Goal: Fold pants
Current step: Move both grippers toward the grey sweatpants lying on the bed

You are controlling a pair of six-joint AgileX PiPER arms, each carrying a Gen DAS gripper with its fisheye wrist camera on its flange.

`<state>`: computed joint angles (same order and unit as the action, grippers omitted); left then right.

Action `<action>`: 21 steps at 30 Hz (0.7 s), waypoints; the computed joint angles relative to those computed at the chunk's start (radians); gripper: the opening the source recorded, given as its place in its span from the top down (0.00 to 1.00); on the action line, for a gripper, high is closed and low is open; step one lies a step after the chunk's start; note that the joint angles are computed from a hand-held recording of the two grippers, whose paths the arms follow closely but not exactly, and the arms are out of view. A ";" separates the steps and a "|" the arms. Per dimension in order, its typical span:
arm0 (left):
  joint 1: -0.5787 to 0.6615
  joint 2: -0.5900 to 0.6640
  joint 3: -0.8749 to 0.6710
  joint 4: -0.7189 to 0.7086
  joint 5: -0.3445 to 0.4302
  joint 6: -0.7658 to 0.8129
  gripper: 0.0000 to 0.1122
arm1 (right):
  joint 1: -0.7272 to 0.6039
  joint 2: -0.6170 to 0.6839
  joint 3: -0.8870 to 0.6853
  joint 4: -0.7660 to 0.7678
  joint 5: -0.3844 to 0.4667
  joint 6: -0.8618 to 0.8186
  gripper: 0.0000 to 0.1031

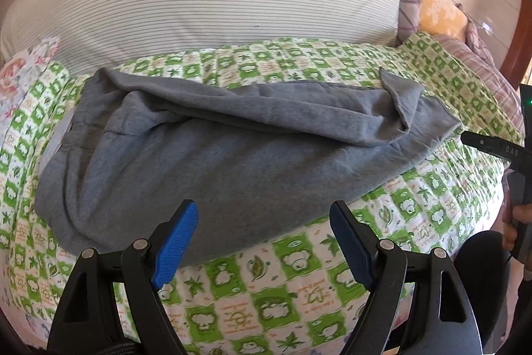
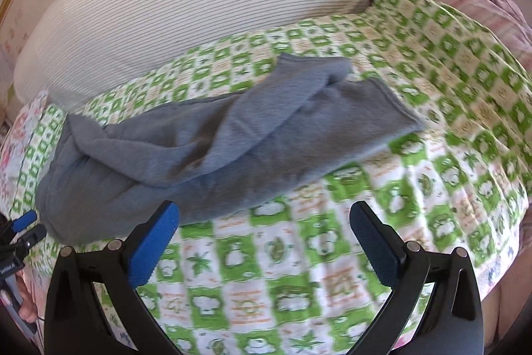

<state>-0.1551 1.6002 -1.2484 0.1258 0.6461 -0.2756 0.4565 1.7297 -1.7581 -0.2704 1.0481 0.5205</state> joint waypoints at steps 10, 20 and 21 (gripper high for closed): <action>-0.048 0.094 -0.067 -0.008 0.017 0.020 0.27 | -0.141 -0.015 0.059 0.035 -0.031 0.024 0.01; -0.097 0.197 -0.149 -0.054 0.037 0.115 0.27 | -0.225 0.068 -0.019 0.046 0.005 0.011 0.01; -0.102 0.207 -0.155 -0.057 0.035 0.127 0.27 | -0.235 0.077 -0.025 0.054 0.005 0.011 0.01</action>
